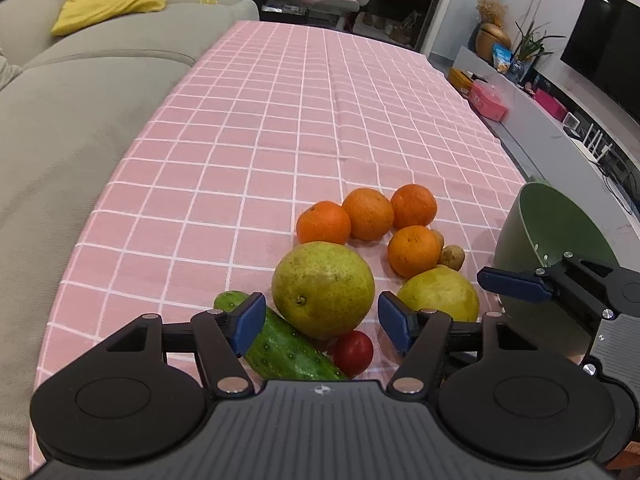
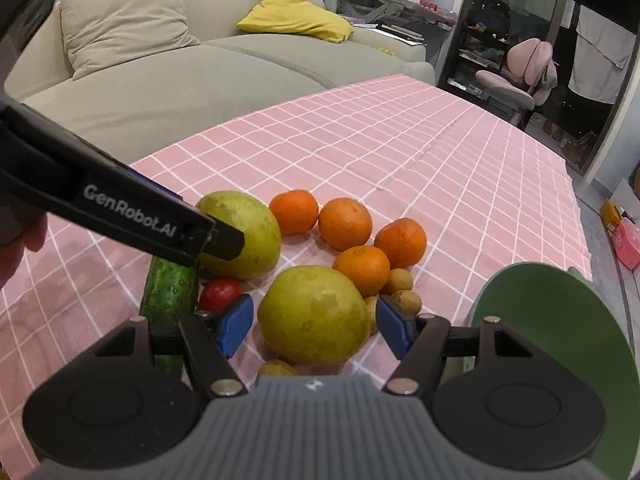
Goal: Organize fruits
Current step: 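Grasp the large green pear with the left tool while the right tool grasps the yellow pomelo, then carry both fruits over the green colander and open both tools to drop them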
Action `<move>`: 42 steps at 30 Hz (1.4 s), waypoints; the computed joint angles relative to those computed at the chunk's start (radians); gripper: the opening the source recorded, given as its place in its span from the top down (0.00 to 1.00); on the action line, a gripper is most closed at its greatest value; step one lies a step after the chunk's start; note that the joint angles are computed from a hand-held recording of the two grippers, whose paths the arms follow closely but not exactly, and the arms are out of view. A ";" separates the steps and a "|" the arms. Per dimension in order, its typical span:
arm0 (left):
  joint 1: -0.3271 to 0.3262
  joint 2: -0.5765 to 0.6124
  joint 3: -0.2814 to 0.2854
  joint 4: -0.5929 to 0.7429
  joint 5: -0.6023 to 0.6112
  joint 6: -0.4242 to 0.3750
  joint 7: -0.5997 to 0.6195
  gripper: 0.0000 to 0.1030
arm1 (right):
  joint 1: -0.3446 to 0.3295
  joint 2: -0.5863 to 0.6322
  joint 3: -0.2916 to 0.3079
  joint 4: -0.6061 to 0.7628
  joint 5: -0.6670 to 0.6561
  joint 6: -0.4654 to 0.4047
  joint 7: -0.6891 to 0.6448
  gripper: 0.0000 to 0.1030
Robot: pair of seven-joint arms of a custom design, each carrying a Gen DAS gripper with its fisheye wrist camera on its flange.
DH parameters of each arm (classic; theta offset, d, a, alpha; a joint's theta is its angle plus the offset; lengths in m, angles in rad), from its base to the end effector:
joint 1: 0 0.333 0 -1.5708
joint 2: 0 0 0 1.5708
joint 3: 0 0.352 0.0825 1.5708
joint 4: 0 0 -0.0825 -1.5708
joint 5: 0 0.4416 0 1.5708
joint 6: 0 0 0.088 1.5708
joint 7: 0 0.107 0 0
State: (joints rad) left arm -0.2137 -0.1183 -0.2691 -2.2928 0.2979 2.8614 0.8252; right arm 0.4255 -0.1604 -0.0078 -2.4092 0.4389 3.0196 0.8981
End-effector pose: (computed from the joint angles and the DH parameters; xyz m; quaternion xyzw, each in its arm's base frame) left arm 0.5098 -0.2894 0.4775 -0.6625 0.6653 -0.3069 0.1559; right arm 0.5194 0.1958 0.4599 -0.8331 0.4001 -0.2252 0.3084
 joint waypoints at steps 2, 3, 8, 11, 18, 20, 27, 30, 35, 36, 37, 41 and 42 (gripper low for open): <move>0.003 0.009 -0.001 0.007 0.013 -0.001 -0.002 0.23 | -0.001 0.008 -0.001 0.005 0.002 -0.003 -0.001 0.38; 0.005 0.013 -0.001 0.009 0.022 0.007 -0.005 0.22 | 0.006 0.014 -0.008 0.012 0.020 -0.010 -0.014 0.39; 0.004 0.046 0.002 0.035 0.061 0.011 -0.013 0.21 | 0.012 0.027 -0.007 0.025 0.093 -0.014 -0.084 0.39; -0.003 0.063 0.009 0.048 0.058 0.007 -0.013 0.22 | 0.004 0.033 0.004 0.027 0.094 -0.007 -0.091 0.39; -0.010 0.072 0.019 0.054 0.086 0.006 -0.056 0.27 | -0.012 0.040 0.022 0.025 0.056 0.009 -0.074 0.38; -0.010 0.070 0.018 0.054 0.101 0.004 -0.075 0.27 | -0.008 0.040 0.020 0.025 0.065 0.013 -0.077 0.39; 0.002 0.040 0.017 0.026 0.120 0.026 -0.183 0.28 | 0.001 0.027 0.014 0.019 0.074 0.024 -0.094 0.40; 0.013 0.012 0.010 0.012 0.127 0.033 -0.205 0.28 | 0.015 0.002 0.004 0.007 0.082 0.035 -0.108 0.40; 0.027 -0.035 -0.003 -0.002 0.096 0.055 -0.216 0.28 | 0.060 -0.054 -0.033 -0.014 0.101 0.050 -0.126 0.40; 0.026 -0.046 -0.004 -0.003 0.081 0.058 -0.211 0.28 | 0.069 -0.067 -0.040 -0.020 0.099 0.058 -0.128 0.40; 0.029 -0.049 -0.009 0.000 0.073 0.060 -0.212 0.28 | 0.077 -0.082 -0.048 -0.028 0.094 0.066 -0.127 0.40; 0.006 -0.056 -0.009 0.015 0.004 0.089 -0.156 0.28 | 0.078 -0.159 -0.068 -0.065 0.043 0.078 -0.079 0.40; -0.005 -0.049 -0.007 0.029 -0.018 0.093 -0.128 0.28 | 0.073 -0.177 -0.074 -0.073 0.029 0.075 -0.062 0.40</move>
